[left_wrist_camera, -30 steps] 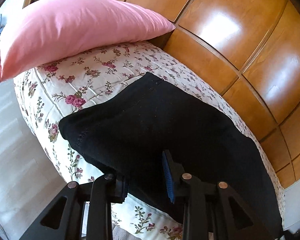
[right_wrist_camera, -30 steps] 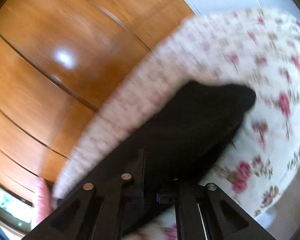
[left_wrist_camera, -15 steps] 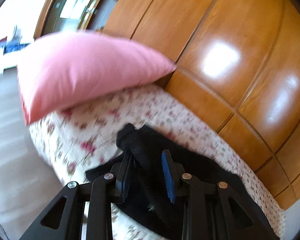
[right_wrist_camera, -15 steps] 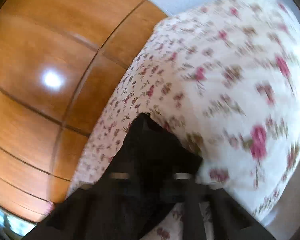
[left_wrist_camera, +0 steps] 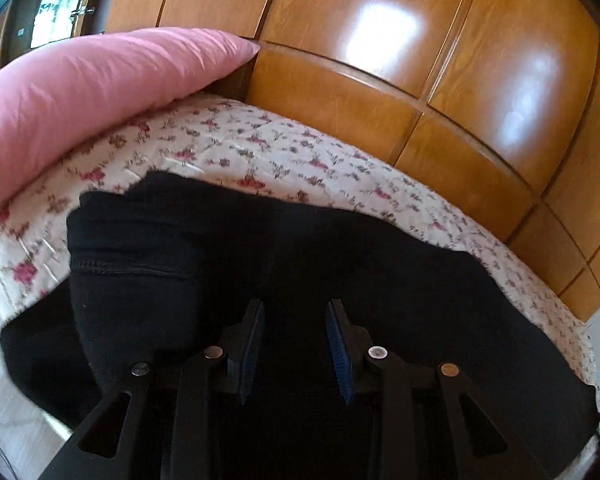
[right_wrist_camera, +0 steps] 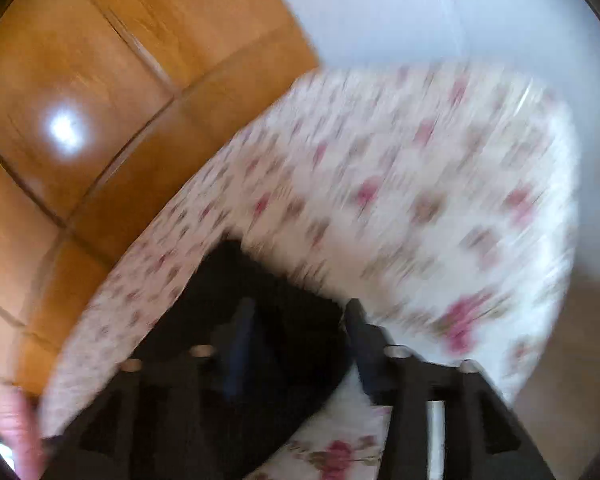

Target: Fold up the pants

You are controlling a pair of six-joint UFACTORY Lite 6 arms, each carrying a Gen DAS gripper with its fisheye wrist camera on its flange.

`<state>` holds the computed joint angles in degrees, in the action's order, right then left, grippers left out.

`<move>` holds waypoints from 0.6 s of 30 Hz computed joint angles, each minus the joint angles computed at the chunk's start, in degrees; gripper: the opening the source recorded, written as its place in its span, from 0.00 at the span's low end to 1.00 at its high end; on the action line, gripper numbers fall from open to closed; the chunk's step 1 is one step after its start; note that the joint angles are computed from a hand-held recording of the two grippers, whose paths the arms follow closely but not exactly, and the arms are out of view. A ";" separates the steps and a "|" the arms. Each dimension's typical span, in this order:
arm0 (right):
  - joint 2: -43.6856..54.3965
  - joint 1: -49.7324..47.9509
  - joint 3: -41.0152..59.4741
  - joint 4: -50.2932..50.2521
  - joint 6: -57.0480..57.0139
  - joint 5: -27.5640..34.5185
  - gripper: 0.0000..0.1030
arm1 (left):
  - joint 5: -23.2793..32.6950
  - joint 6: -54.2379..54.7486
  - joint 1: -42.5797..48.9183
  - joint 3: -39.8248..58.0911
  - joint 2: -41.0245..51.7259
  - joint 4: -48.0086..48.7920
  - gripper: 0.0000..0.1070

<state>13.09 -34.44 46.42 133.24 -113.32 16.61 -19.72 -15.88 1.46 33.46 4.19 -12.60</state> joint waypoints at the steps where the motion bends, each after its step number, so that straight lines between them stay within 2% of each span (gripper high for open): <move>1: -4.13 0.62 -2.11 5.33 -6.00 0.09 0.53 | -1.49 4.55 -1.26 0.37 1.72 -4.24 0.32; 3: -8.41 4.41 -3.58 15.12 -17.54 -0.35 0.55 | -4.96 16.54 -4.42 0.06 2.53 -15.21 0.34; 4: -8.11 6.04 -3.58 16.89 -20.69 1.25 0.55 | -6.71 22.54 -6.31 0.45 3.91 -20.08 0.35; 5: -7.80 7.60 -3.93 16.26 -21.44 3.11 0.55 | -8.16 28.54 -8.08 1.09 5.07 -25.34 0.35; 7: -2.77 11.39 -0.36 8.50 -15.74 4.08 0.55 | -11.07 34.73 -10.25 1.13 6.17 -30.18 0.35; 11: 7.26 14.64 5.77 -2.48 -3.40 2.27 0.55 | -10.82 25.84 -6.93 -1.51 4.39 -20.14 0.35; 12: 10.24 13.87 7.39 -3.78 -1.43 1.39 0.53 | -10.76 24.84 -6.50 -1.65 4.32 -18.83 0.35; 14: 9.90 11.02 4.99 -2.32 -4.38 4.96 0.50 | -10.59 25.86 -6.66 -0.24 5.63 -19.52 0.35; 17: 6.74 9.42 4.18 -0.46 -5.31 0.83 0.51 | -7.56 30.47 -7.75 -0.09 3.17 -24.51 0.35; 18: 4.89 7.97 3.81 -1.73 -2.90 0.44 0.55 | -5.78 29.39 -7.54 -0.23 1.79 -22.94 0.35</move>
<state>17.97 -26.47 50.23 131.51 -116.22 17.05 -25.51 13.51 -6.08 33.23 5.98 -35.55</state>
